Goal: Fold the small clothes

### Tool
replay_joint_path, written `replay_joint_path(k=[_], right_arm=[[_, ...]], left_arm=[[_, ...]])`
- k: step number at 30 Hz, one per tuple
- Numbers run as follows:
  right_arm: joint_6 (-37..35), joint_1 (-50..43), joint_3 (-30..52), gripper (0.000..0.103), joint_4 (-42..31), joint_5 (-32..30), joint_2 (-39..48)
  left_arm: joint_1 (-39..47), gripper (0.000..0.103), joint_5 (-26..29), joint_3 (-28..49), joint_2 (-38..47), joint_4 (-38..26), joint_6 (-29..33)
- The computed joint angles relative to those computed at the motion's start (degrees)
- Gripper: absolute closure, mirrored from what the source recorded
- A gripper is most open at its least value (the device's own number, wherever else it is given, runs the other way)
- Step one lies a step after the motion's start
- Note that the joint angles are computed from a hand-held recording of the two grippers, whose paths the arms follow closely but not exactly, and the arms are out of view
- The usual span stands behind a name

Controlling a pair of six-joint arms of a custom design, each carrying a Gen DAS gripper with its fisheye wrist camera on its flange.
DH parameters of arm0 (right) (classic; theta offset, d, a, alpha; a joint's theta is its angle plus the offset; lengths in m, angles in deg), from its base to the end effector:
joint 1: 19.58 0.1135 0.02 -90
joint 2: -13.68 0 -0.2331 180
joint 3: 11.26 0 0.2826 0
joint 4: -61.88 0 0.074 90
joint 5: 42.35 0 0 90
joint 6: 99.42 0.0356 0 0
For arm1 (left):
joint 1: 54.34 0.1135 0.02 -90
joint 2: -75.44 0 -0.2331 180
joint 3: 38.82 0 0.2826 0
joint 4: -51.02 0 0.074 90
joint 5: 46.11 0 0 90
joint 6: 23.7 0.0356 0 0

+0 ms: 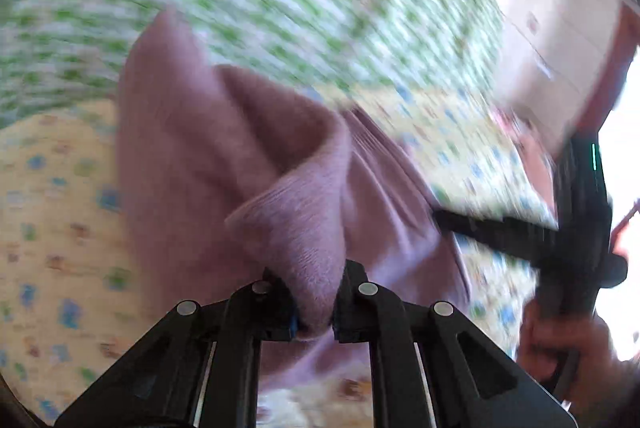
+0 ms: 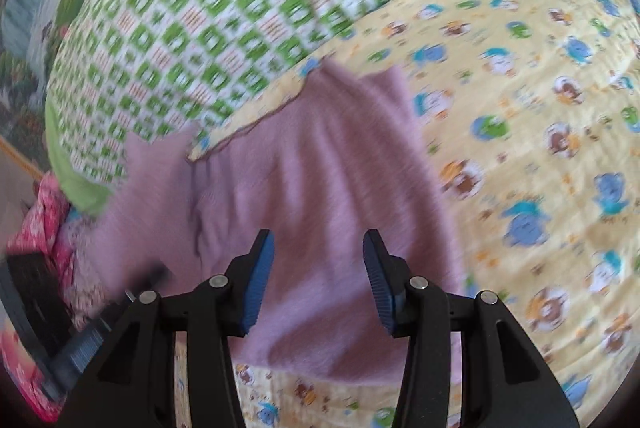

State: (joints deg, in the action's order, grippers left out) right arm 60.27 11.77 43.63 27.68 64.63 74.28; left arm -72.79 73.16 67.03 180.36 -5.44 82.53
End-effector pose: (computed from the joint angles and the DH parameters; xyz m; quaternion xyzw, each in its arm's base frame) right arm 0.2357 0.1314 0.2191 0.3533 0.8258 0.2381 0.3694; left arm 0.3948 -0.1501 0.2567 0.3469 0.8598 -0.2468 0.2819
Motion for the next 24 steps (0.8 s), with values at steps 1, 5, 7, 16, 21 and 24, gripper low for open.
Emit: replay_joint_path(k=[1,5,7,16,21,24], right_arm=[[-0.19,-1.57,-0.87,0.055,0.55,-1.43,-0.91],[-4.34,-7.19,0.62,0.054,3.06,-8.72,2.11],[-6.55,-8.1,2.67,0.043,4.48,-10.87,5.22],[-16.32,-9.91,15.01,0.036,10.54,-18.01,22.92],[-17.8,-11.36,19.07,0.036,12.33,-22.11,29.62],[-17.95,-11.11,20.27,0.036,14.26,-23.67,31.37]], left_arm=[[-1.91,0.092,-1.18,-1.02,1.12,-0.4,1.23],[-4.82,0.079,-4.18,-0.61,5.37,-3.9,3.59],[-3.46,0.066,-1.15,0.46,5.64,-5.75,3.69],[6.89,0.042,6.31,12.04,9.42,-15.86,4.05],[11.24,0.038,6.73,34.31,26.99,-26.28,-1.16],[12.28,0.036,7.72,47.74,37.34,-32.58,-4.13]])
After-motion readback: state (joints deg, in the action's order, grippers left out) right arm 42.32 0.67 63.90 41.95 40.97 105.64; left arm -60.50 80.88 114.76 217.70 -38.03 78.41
